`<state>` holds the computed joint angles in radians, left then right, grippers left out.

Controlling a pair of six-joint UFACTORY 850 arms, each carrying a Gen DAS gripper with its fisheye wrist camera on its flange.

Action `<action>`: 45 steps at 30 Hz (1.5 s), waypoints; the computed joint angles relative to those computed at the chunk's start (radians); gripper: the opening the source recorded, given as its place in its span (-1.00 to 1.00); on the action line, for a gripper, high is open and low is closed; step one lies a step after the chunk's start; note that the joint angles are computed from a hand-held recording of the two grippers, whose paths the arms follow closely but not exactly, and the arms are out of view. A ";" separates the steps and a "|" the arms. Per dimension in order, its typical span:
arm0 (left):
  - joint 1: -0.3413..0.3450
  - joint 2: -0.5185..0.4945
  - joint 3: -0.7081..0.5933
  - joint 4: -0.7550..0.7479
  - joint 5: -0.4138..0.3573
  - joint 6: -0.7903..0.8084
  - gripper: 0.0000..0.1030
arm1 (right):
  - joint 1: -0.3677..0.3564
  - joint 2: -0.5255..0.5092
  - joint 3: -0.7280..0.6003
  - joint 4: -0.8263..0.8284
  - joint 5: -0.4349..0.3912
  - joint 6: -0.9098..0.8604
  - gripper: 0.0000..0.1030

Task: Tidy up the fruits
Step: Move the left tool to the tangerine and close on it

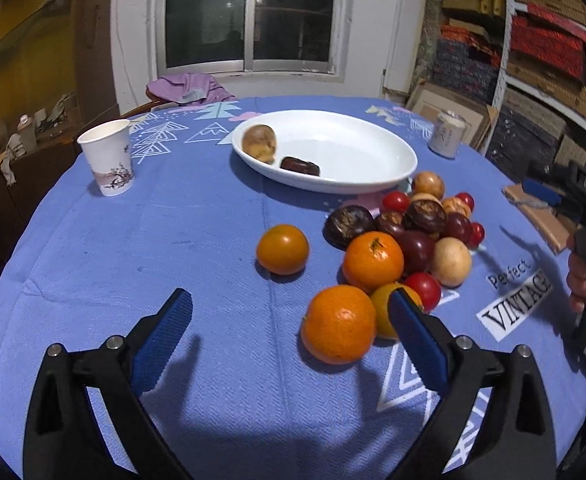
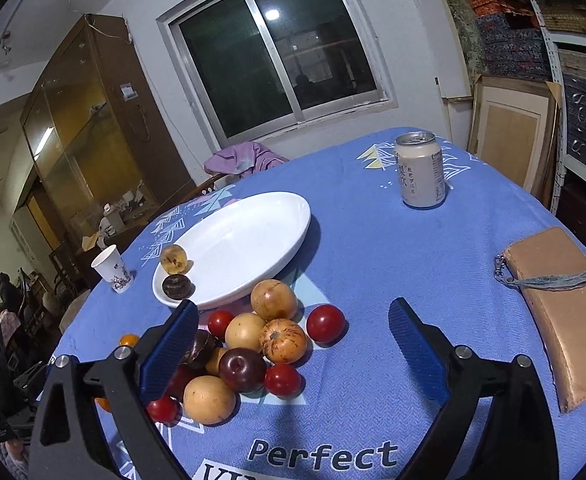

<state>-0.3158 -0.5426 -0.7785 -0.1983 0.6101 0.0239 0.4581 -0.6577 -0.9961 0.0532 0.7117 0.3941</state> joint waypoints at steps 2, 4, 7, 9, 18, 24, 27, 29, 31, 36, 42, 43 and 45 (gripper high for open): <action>-0.020 -0.011 -0.013 -0.059 -0.014 0.080 0.92 | -0.001 0.001 0.002 -0.004 -0.003 0.006 0.89; -0.031 -0.019 -0.024 -0.101 -0.025 0.132 0.92 | -0.004 0.000 0.003 -0.013 -0.008 0.021 0.90; -0.019 -0.030 -0.043 -0.153 -0.056 0.157 0.92 | -0.007 -0.003 -0.001 -0.023 -0.018 0.038 0.90; 0.010 -0.021 -0.037 -0.115 -0.063 0.083 0.92 | -0.006 -0.004 -0.001 -0.021 -0.017 0.036 0.90; 0.059 0.007 -0.002 -0.119 -0.003 -0.021 0.92 | -0.006 -0.007 -0.003 -0.026 -0.013 0.041 0.90; 0.002 -0.041 -0.059 -0.301 -0.024 0.224 0.92 | -0.002 -0.007 -0.004 -0.021 -0.015 0.031 0.90; 0.005 -0.044 -0.061 -0.338 0.027 0.241 0.92 | 0.001 -0.008 -0.005 -0.018 -0.018 0.020 0.90; 0.004 -0.054 -0.076 -0.383 0.061 0.293 0.92 | 0.003 -0.010 -0.009 -0.012 -0.025 0.012 0.90; 0.005 -0.070 -0.102 -0.419 0.072 0.356 0.92 | 0.006 -0.012 -0.012 -0.008 -0.031 0.007 0.90; 0.039 -0.091 -0.147 -0.393 0.028 0.357 0.92 | 0.008 -0.016 -0.016 -0.005 -0.040 0.004 0.90; 0.075 -0.106 -0.173 -0.408 -0.011 0.357 0.92 | 0.014 -0.018 -0.019 -0.007 -0.048 -0.007 0.90; 0.074 -0.110 -0.178 -0.410 -0.018 0.367 0.92 | 0.015 -0.019 -0.020 -0.007 -0.050 -0.010 0.90; 0.067 -0.116 -0.186 -0.419 -0.025 0.398 0.92 | 0.017 -0.020 -0.023 -0.002 -0.055 -0.019 0.90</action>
<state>-0.2486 -0.6587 -0.9649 -0.6178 0.5853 0.4223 0.4753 -0.6776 -1.0187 0.0512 0.6565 0.3753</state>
